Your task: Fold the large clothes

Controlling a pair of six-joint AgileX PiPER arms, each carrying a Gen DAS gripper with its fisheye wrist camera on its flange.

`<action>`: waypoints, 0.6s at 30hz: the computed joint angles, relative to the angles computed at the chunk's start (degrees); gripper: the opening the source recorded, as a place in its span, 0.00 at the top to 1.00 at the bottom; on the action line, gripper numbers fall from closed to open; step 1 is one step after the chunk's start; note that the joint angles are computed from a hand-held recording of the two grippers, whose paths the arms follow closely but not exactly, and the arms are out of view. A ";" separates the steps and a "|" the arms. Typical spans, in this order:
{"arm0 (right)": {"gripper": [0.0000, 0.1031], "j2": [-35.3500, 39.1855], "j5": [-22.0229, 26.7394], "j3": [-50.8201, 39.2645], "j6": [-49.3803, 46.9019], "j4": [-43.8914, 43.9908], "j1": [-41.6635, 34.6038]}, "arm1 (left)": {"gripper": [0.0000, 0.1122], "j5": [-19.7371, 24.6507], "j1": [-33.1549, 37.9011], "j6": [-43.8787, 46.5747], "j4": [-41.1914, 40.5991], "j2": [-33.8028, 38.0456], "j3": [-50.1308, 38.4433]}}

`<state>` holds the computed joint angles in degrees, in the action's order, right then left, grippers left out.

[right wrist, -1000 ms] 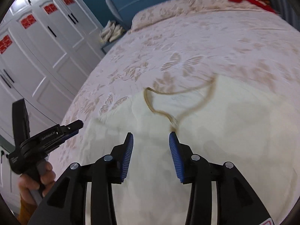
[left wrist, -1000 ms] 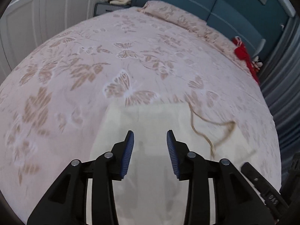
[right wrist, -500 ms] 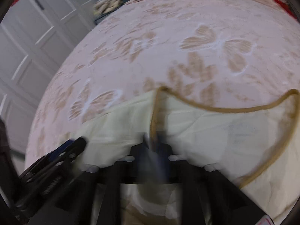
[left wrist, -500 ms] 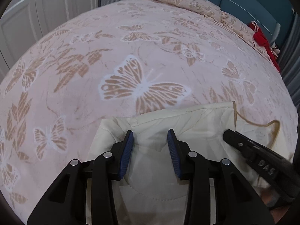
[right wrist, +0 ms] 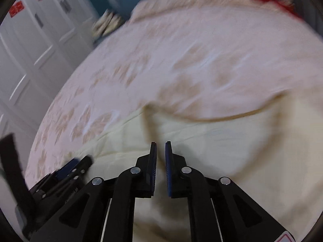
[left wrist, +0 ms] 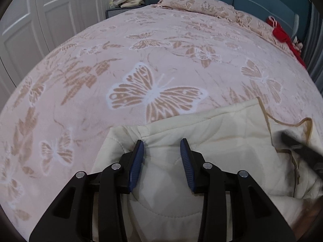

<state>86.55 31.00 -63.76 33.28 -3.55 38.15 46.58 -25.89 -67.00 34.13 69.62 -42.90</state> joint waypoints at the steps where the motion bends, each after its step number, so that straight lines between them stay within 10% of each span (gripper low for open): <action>1: 0.92 -3.21 -0.52 2.15 -1.89 2.08 -1.93 | 0.59 1.96 -0.94 1.30 -1.47 -1.45 -1.14; 8: 0.83 -16.03 7.41 12.66 -26.27 18.64 -30.29 | 0.35 0.79 -12.84 3.07 -8.51 -1.95 -12.56; 15: 0.85 -8.61 11.86 11.45 -47.24 35.05 -45.56 | 0.24 -3.89 -13.37 19.54 -28.81 25.08 -33.82; 18: 0.90 -7.41 11.23 12.97 -52.63 39.38 -47.02 | 0.35 -1.88 -13.19 20.42 -31.21 33.03 -39.46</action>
<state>79.13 42.23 -50.79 -19.35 35.83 -8.87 44.70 -39.09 -46.58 2.92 102.65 -82.36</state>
